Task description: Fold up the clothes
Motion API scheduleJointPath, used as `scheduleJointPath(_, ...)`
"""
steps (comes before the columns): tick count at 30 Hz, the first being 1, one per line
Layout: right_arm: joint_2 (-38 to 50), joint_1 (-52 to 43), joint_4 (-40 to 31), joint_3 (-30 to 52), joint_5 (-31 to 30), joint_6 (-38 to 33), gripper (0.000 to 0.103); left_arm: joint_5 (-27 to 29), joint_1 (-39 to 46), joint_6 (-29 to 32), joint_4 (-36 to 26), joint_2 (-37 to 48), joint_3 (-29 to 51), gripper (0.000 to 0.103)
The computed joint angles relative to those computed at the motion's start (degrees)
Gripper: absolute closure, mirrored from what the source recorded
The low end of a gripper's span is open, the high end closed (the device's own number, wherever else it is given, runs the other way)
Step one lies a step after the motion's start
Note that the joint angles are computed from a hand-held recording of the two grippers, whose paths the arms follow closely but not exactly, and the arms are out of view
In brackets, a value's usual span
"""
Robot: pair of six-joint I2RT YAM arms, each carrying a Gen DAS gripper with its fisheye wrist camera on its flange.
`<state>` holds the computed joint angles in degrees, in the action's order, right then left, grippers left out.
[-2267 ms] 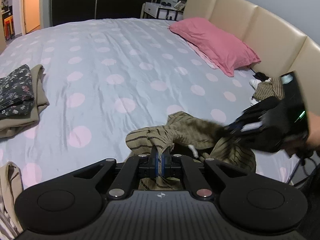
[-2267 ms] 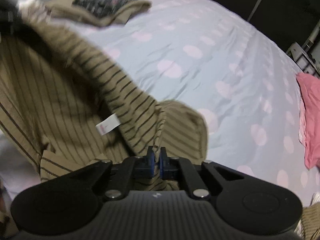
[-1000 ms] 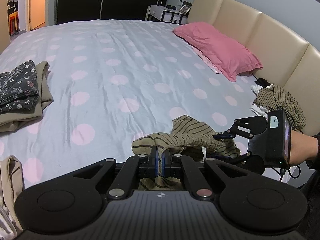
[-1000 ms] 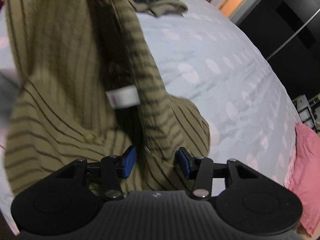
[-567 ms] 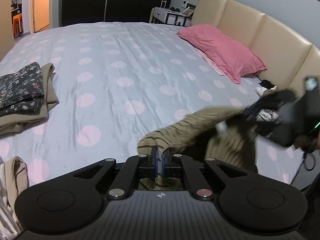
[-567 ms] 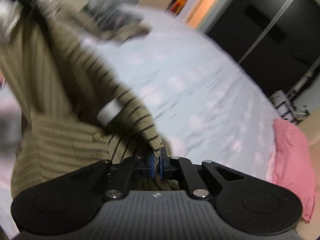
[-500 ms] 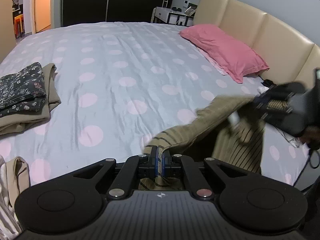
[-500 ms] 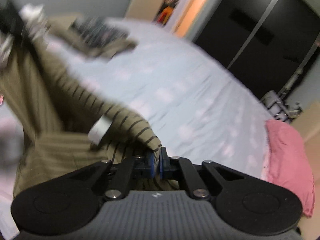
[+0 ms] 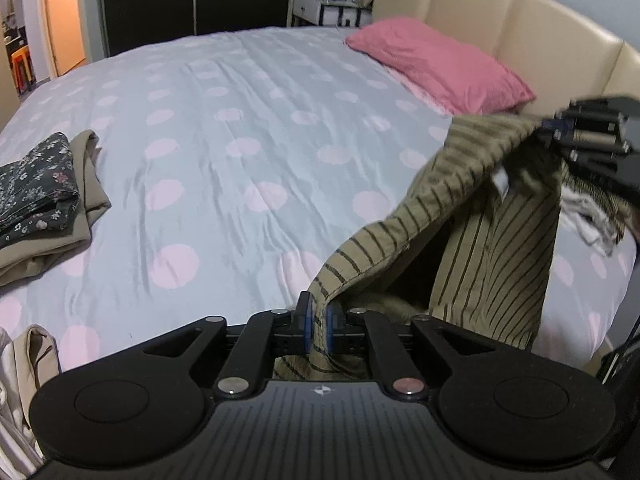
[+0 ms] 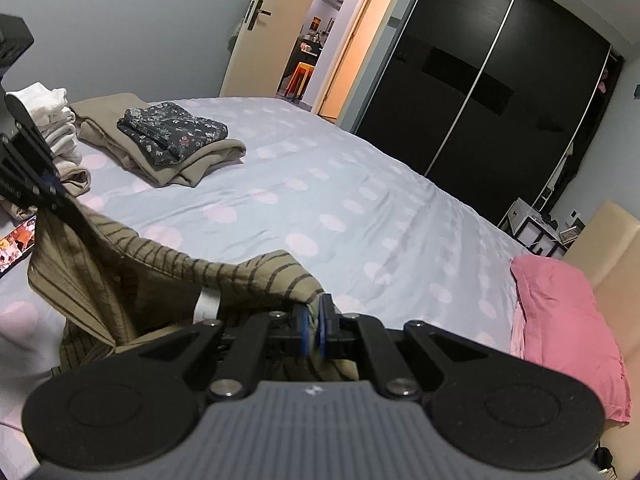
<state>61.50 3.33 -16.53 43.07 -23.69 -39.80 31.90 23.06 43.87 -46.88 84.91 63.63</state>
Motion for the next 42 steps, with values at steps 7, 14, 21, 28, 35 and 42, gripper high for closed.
scheduleJointPath(7,1.22,1.14,0.81,0.85,-0.11,1.46,0.097,-3.97,-2.4,1.28,2.51,0.94,-2.86,0.091)
scheduleJointPath(14,0.33,1.4,0.38,0.87,-1.61,1.46,0.097,-5.06,-4.67,3.21,5.38,-1.09,-6.52,0.072)
scheduleJointPath(21,-0.85,0.59,-0.61,0.94,-3.83,1.0,0.097,-7.73,-6.61,2.93,7.61,1.65,-7.26,0.101)
scheduleJointPath(28,-1.11,-0.52,-0.4,0.75,-3.55,0.26,0.097,-0.33,-0.95,-6.5,8.72,-0.29,-2.12,0.103)
scheduleJointPath(35,-5.26,-3.99,-2.42,3.22,-8.36,2.66,0.096,11.48,4.92,-21.4,10.08,-9.34,5.53,0.103)
scheduleJointPath(42,-14.59,-11.98,-6.54,11.81,-18.95,7.0,0.095,23.87,13.28,-29.2,5.57,-18.76,19.3,0.102)
